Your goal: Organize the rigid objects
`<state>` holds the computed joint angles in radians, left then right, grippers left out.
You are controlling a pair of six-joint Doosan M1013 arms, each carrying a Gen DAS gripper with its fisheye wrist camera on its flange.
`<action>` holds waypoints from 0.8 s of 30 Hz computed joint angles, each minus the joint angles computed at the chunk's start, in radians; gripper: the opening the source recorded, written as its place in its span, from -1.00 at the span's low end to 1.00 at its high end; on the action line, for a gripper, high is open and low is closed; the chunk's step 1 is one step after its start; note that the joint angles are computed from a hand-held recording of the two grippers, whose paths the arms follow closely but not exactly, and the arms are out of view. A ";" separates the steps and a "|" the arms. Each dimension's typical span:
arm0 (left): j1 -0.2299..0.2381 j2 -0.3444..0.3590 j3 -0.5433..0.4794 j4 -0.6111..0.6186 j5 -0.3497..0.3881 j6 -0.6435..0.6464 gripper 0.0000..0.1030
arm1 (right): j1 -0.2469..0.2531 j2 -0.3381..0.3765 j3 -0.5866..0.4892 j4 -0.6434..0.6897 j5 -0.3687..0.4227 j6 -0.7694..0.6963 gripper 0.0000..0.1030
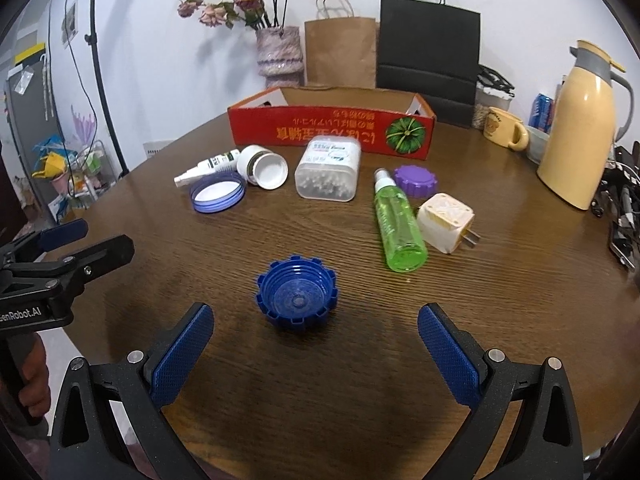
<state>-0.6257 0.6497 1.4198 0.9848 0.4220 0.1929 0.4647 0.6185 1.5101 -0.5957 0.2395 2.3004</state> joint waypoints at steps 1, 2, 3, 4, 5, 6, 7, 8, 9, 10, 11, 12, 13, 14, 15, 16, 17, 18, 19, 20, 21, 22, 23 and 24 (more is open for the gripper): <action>0.002 0.003 -0.004 -0.011 -0.001 0.011 1.00 | -0.001 0.005 -0.007 0.028 0.005 -0.030 1.00; 0.005 0.005 -0.009 -0.024 -0.002 0.023 1.00 | -0.001 0.011 -0.016 0.058 0.013 -0.064 1.00; 0.007 0.008 -0.013 -0.035 -0.002 0.033 1.00 | -0.002 0.016 -0.024 0.077 0.019 -0.085 1.00; 0.009 0.011 -0.019 -0.045 -0.001 0.043 1.00 | -0.002 0.021 -0.032 0.101 0.024 -0.112 1.00; 0.011 0.014 -0.023 -0.055 -0.001 0.053 1.00 | -0.002 0.026 -0.039 0.122 0.030 -0.136 1.00; 0.013 0.016 -0.026 -0.062 -0.002 0.059 1.00 | -0.002 0.030 -0.043 0.132 0.033 -0.149 1.00; 0.016 0.019 -0.030 -0.076 -0.004 0.071 1.00 | -0.002 0.034 -0.050 0.150 0.039 -0.171 0.94; 0.018 0.021 -0.033 -0.084 -0.005 0.079 1.00 | -0.003 0.039 -0.059 0.176 0.046 -0.200 0.87; 0.020 0.025 -0.039 -0.102 -0.002 0.096 1.00 | -0.004 0.046 -0.068 0.208 0.058 -0.234 0.84; 0.022 0.028 -0.046 -0.119 0.001 0.114 1.00 | -0.004 0.051 -0.077 0.225 0.070 -0.253 0.79; 0.024 0.031 -0.053 -0.138 0.003 0.133 1.00 | -0.005 0.056 -0.084 0.244 0.079 -0.272 0.74; 0.026 0.035 -0.058 -0.149 0.004 0.144 1.00 | -0.006 0.060 -0.091 0.256 0.088 -0.284 0.71; 0.028 0.038 -0.064 -0.161 0.006 0.157 1.00 | -0.006 0.063 -0.095 0.269 0.093 -0.298 0.54; 0.029 0.040 -0.069 -0.169 0.007 0.165 1.00 | -0.008 0.066 -0.100 0.299 0.098 -0.329 0.32; 0.031 0.043 -0.075 -0.180 0.009 0.177 1.00 | -0.011 0.069 -0.105 0.345 0.101 -0.375 0.22; 0.033 0.046 -0.081 -0.191 0.010 0.188 1.00 | -0.014 0.072 -0.110 0.390 0.103 -0.420 0.12; 0.035 0.049 -0.087 -0.202 0.011 0.200 1.00 | -0.016 0.073 -0.112 0.419 0.098 -0.454 0.12; 0.037 0.053 -0.094 -0.217 0.014 0.214 1.00 | -0.016 0.075 -0.114 0.430 0.097 -0.467 0.12; 0.039 0.056 -0.101 -0.230 0.017 0.227 1.00 | -0.017 0.076 -0.116 0.435 0.095 -0.476 0.12; 0.041 0.060 -0.109 -0.248 0.023 0.245 1.00 | -0.017 0.078 -0.120 0.440 0.095 -0.485 0.12; 0.043 0.065 -0.119 -0.268 0.028 0.263 1.00 | -0.018 0.079 -0.123 0.441 0.093 -0.488 0.12; 0.044 0.069 -0.127 -0.282 0.031 0.277 1.00 | -0.019 0.081 -0.126 0.442 0.091 -0.489 0.12; 0.045 0.072 -0.135 -0.293 0.038 0.287 1.00 | -0.020 0.082 -0.129 0.443 0.090 -0.492 0.12; 0.046 0.078 -0.147 -0.306 0.049 0.300 1.00 | -0.021 0.083 -0.132 0.442 0.087 -0.490 0.12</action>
<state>-0.5794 0.7279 1.2732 0.6792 0.4705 0.4927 0.4442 0.7017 1.3776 -0.1538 0.3260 1.8100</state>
